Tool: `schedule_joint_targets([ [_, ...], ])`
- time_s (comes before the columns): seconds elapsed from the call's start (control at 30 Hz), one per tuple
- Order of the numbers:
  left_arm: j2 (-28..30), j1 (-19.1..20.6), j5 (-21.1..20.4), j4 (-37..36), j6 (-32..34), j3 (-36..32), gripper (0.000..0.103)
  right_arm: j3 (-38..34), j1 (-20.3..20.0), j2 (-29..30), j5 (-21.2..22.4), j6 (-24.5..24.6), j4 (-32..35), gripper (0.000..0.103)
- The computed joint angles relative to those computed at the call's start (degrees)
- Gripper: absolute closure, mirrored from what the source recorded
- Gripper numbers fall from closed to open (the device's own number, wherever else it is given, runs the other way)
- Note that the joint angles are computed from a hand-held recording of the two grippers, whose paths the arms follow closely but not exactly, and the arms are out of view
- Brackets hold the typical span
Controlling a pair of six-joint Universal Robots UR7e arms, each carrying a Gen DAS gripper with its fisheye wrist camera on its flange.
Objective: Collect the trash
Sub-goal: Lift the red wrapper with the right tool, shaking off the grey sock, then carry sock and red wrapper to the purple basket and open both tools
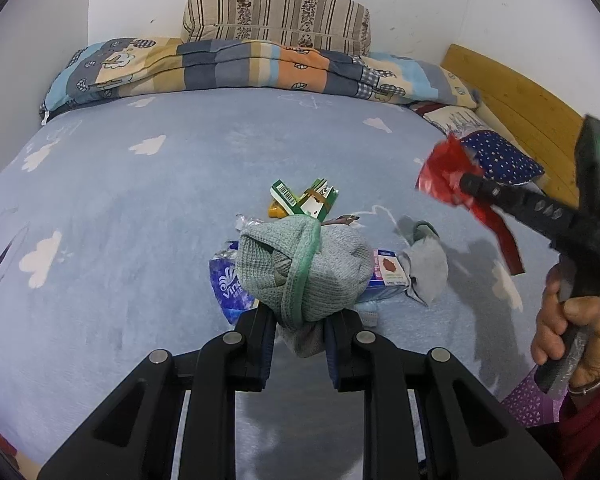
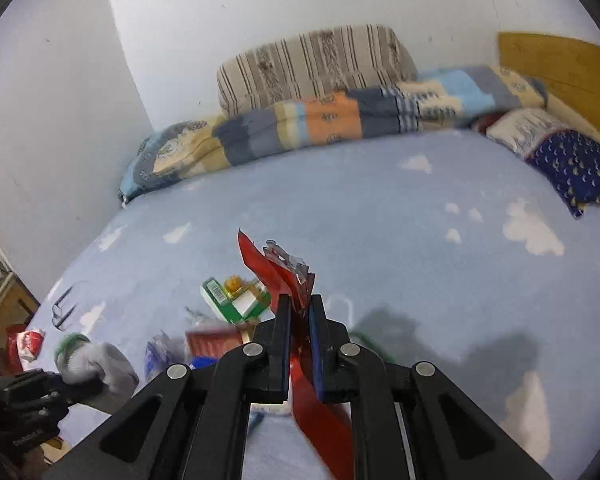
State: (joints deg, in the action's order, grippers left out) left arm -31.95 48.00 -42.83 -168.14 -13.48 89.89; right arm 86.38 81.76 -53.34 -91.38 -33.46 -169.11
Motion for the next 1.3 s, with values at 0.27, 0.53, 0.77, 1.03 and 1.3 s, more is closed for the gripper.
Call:
schedule_joint_targets([
  [0.27,0.0,-0.1,-0.7,-0.9,1.0,0.2,0.083,1.9,-0.4,-2.1,8.1,3.4,0.5,0.095],
  [0.53,0.5,-0.6,-0.7,-3.2,3.2,0.3,0.083,7.4,0.2,-5.0,11.0,3.1,-2.4,0.095],
  [0.77,0.9,-1.4,1.0,-5.3,4.6,0.8,0.083,11.7,0.6,-6.7,10.9,2.7,-5.6,0.095],
  [1.03,2.4,-3.2,4.1,-9.7,9.3,1.0,0.083,15.7,0.0,-8.8,11.4,5.1,-7.9,0.095],
  [1.3,3.4,-5.5,6.0,-15.2,14.2,2.7,0.083,20.8,-1.5,-13.5,12.8,8.4,-7.7,0.094],
])
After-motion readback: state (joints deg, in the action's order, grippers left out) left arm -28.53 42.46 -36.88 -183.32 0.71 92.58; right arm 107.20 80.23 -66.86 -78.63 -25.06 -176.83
